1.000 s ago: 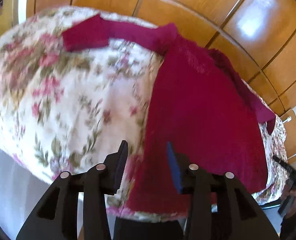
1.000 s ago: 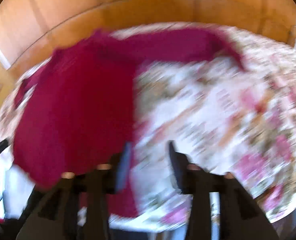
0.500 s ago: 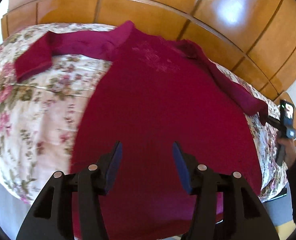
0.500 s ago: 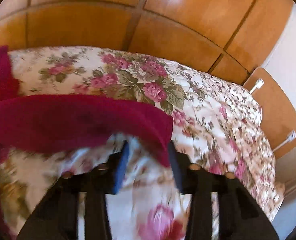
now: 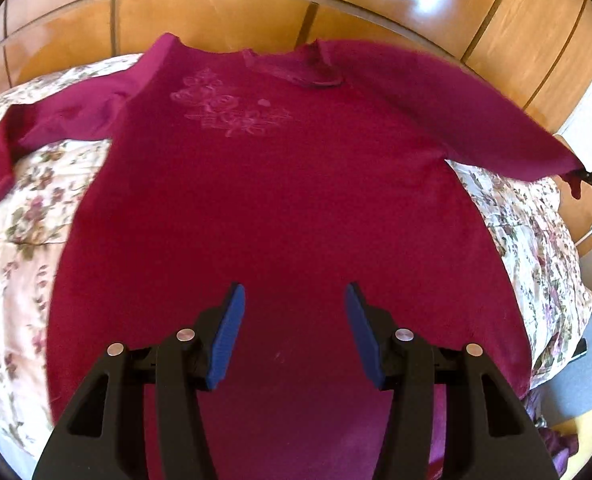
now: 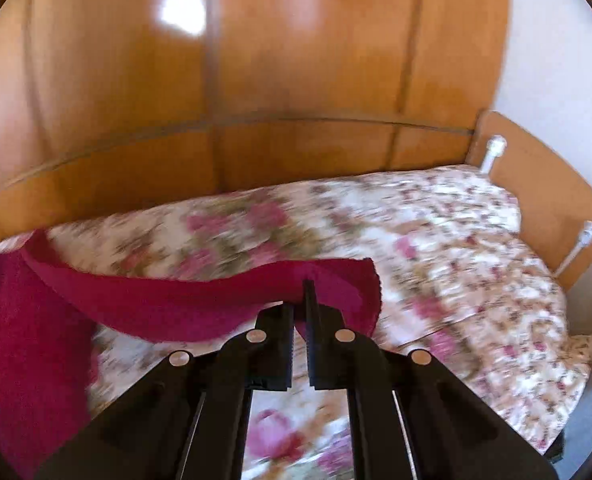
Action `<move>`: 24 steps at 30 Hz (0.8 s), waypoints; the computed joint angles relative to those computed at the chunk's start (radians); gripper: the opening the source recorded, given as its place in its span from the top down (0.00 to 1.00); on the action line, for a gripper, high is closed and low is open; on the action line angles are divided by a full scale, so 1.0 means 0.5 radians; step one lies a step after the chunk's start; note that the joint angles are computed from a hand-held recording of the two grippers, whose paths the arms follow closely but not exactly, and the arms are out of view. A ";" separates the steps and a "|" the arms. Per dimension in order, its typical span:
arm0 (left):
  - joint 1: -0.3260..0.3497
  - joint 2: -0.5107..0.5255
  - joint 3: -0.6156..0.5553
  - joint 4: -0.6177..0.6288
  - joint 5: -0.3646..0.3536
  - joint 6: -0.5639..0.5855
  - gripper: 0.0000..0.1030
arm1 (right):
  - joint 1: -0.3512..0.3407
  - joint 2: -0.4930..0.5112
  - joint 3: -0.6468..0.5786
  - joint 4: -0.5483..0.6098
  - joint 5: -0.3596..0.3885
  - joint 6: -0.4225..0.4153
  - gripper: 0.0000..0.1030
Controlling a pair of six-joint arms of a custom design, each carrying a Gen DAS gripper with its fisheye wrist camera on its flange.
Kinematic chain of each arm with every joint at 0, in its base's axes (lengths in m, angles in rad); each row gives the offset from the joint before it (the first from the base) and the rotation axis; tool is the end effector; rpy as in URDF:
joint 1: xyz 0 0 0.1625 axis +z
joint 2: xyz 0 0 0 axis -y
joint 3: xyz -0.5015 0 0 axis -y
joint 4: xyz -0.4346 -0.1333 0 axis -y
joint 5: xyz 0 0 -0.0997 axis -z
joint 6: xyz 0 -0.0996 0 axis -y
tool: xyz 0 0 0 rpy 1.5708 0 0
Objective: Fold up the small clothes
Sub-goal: 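Lower the sweater flat and open both tools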
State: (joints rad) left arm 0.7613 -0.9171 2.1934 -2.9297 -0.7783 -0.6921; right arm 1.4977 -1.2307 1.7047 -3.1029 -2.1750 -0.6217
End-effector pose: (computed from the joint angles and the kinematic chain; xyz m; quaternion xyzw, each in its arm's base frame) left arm -0.2473 -0.5178 0.0833 0.0382 0.9211 -0.2909 0.2560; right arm 0.0273 -0.6781 0.4836 0.0787 -0.8341 0.3656 0.4056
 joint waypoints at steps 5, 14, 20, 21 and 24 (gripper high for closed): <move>0.015 0.028 -0.031 0.007 -0.010 0.007 0.50 | -0.053 0.257 -0.333 0.071 -0.225 0.059 0.96; 0.037 -0.044 0.016 0.070 0.038 -0.107 0.50 | -0.027 0.636 -0.573 -0.441 -0.635 -0.305 0.29; 0.075 -0.153 0.118 -0.025 0.052 -0.251 0.50 | 0.054 0.421 -0.190 -0.337 -0.350 -0.112 0.19; 0.076 -0.186 0.147 -0.033 0.084 -0.290 0.50 | 0.083 0.354 -0.067 -0.223 -0.219 -0.032 0.18; 0.075 -0.280 0.216 0.001 0.180 -0.438 0.41 | 0.153 0.284 0.143 -0.049 0.007 0.029 0.17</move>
